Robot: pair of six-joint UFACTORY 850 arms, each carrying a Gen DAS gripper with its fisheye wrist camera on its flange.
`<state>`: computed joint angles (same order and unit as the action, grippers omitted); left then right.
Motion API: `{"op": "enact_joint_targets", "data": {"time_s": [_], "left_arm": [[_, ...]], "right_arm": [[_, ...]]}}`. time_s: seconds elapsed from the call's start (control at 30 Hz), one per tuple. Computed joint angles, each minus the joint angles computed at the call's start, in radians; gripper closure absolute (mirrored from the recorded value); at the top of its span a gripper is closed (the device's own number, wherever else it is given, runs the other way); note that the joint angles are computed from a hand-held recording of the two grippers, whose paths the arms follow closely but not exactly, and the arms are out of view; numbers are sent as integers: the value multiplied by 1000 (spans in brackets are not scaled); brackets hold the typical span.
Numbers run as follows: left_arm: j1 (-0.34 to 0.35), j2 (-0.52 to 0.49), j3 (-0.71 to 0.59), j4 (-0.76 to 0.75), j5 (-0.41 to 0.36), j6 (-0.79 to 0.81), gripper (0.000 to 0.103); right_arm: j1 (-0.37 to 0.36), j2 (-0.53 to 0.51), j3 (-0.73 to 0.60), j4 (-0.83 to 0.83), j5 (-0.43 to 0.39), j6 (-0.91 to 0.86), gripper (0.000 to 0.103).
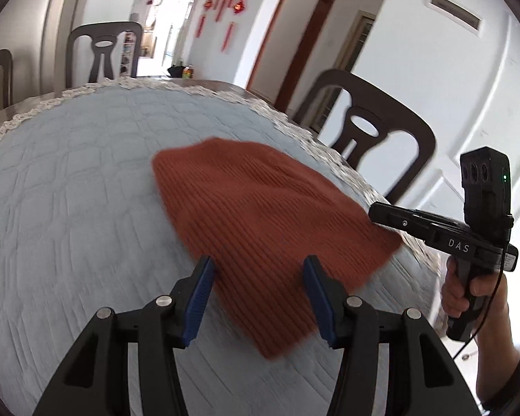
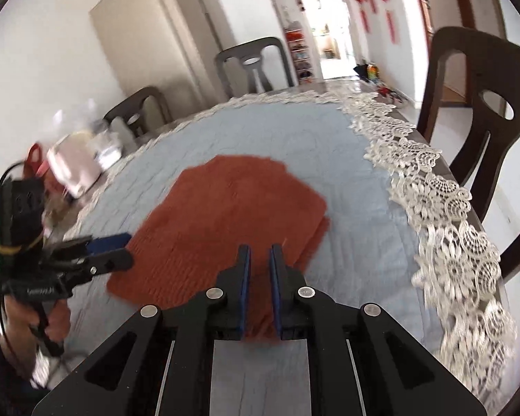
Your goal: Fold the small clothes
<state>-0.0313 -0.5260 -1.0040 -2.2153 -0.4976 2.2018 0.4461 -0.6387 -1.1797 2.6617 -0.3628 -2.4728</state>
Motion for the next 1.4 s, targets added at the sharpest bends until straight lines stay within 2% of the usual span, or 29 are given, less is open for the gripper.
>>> {"op": "enact_joint_targets", "data": {"time_s": [0.07,0.1,0.17,0.2,0.33,0.43,0.53,0.63,0.77,0.9,1.0,1.13,1.2,1.4], "left_arm": [[-10,-3,5,-17,25,28,46],[-13,-14,-8,11,49,-2,46],[-4,-39,-35,117,58,-126,46],[-1,-39,-36,125,52,-137,46],[-10,-1,5,19,66,-17,46],[-7,18,25,-20,62,18,46],[-9,4,14,-7,80,12,46],[-4,1,10,41,78,-39,46],[7,32,23,-40,45,45,47],[7,1,-44,-117,33,90,47],[2,-54,-126,-73,61,17,47],[-6,-118,-188,25,113,-88,47],[-9,-121,-176,-44,111,-17,46],[-7,-84,-136,-83,117,-6,46]], "right_arm": [[7,-5,3,11,27,-45,93],[10,-16,-5,39,55,-74,93],[1,-23,-5,12,35,-25,93],[0,-22,-7,10,37,-16,93],[18,2,10,128,48,-163,93],[17,18,29,124,23,-174,93],[22,-18,-12,141,107,-211,89],[13,-2,3,105,69,-143,89],[14,0,-10,254,54,-263,89],[6,-46,-82,272,45,-204,89],[-5,-94,-155,205,63,-95,89],[-9,-162,-247,99,179,43,89],[-14,-158,-231,83,148,55,89],[-12,-105,-167,117,118,-4,88]]}}
